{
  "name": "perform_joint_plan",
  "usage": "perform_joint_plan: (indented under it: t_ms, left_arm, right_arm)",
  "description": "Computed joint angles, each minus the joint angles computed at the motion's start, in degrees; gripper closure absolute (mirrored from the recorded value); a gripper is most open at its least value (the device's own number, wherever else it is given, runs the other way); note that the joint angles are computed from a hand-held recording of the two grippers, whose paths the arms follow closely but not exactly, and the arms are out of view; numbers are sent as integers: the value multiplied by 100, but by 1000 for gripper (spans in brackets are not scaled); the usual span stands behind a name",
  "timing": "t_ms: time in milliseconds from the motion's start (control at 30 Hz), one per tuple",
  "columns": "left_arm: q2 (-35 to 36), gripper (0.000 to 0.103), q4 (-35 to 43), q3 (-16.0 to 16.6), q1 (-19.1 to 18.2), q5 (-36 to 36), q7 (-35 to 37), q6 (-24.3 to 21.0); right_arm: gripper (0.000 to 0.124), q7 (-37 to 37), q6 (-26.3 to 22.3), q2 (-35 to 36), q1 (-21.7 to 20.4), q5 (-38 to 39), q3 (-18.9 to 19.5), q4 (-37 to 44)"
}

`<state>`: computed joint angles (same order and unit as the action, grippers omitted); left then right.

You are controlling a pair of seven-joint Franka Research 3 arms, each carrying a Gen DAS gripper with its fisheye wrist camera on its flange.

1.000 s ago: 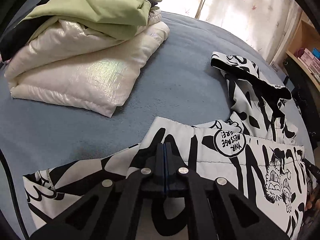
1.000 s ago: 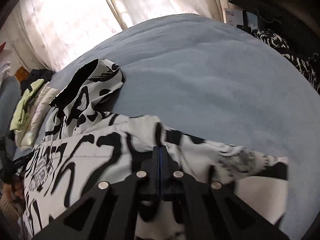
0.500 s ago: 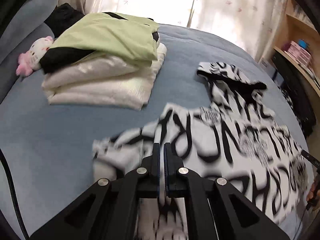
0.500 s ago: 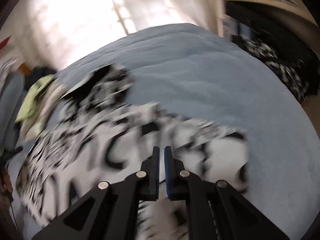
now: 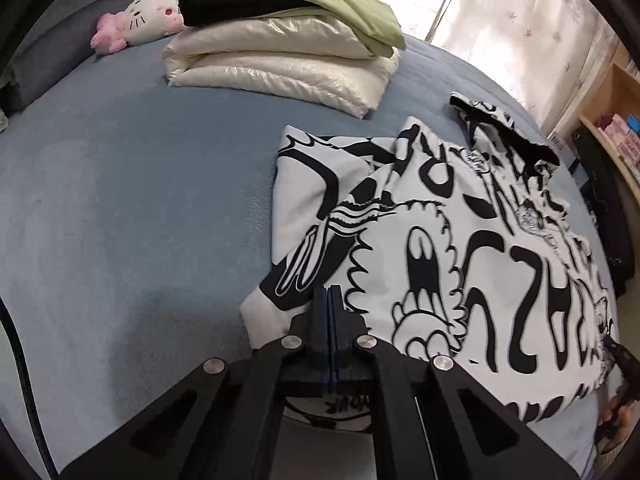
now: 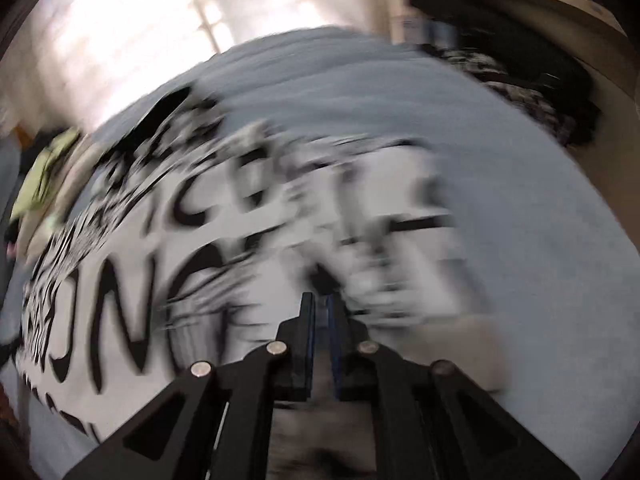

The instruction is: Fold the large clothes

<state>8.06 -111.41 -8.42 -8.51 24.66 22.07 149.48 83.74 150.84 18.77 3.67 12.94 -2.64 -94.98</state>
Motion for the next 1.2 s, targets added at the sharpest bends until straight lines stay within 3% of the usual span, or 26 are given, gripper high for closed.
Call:
perform_joint_plan:
  t_ms: [267, 467, 767, 1000, 1200]
  left_arm:
    - [186, 102, 285, 12, -75, 64, -78, -412]
    - [181, 102, 309, 19, -84, 5, -256, -468]
    - [173, 102, 395, -16, -91, -58, -295, -688]
    - [172, 102, 579, -46, -141, -22, -127, -1051]
    - [208, 102, 1058, -80, -296, 357, 202, -1715]
  right_arm:
    - [122, 336, 366, -311, 52, -335, -182, -493]
    - [122, 152, 470, -338, -105, 36, -45, -645]
    - [120, 493, 838, -378, 90, -508, -190, -861]
    - [119, 138, 779, -368, -123, 131, 7, -822]
    - [118, 782, 243, -297, 135, -472, -252, -495]
